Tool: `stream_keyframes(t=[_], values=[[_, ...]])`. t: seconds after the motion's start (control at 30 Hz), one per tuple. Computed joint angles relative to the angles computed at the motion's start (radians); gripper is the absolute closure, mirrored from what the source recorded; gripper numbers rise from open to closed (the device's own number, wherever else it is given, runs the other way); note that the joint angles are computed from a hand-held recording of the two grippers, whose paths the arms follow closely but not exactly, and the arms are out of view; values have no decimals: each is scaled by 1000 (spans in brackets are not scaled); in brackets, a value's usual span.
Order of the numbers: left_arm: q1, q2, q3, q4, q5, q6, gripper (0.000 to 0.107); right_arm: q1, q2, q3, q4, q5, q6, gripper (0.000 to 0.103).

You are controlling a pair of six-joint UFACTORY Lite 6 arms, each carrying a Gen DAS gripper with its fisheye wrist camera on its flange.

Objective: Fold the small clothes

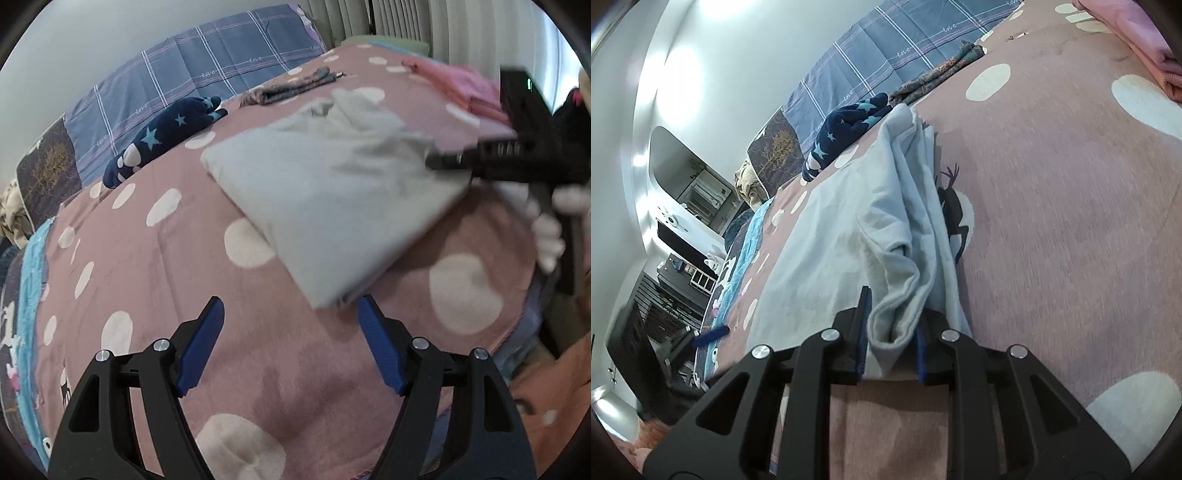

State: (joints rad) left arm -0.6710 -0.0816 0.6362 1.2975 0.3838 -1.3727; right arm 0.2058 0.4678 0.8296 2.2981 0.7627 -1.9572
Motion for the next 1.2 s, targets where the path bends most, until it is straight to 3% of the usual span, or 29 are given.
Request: stream_keyframes(t=[0.2, 0.37, 0.5, 0.57, 0.7, 0.87, 1.0, 1.13, 1.2], values=[[24, 91, 26, 276, -33, -358, 32, 13, -29, -28, 21, -17, -10, 82], [-20, 201, 100, 306, 61, -482, 32, 10, -54, -49, 48, -12, -11, 95], [-77, 243, 114, 289, 166, -477, 32, -18, -97, -105, 53, 73, 9, 97], [-89, 239, 86, 271, 225, -469, 31, -22, -119, -123, 80, 51, -7, 97], [-28, 144, 13, 276, 141, -515, 36, -54, -29, -77, -1, 29, 66, 97], [-83, 114, 6, 196, 150, -385, 58, -39, -66, -100, 39, -4, -6, 90], [-2, -49, -45, -104, -49, -19, 86, -52, -161, -152, 77, -48, -72, 90], [131, -191, -49, -472, -202, 354, 91, -45, -208, -156, 39, -25, -102, 90], [174, -152, -15, -469, -260, 352, 91, -18, -181, -116, 0, 1, -99, 90]])
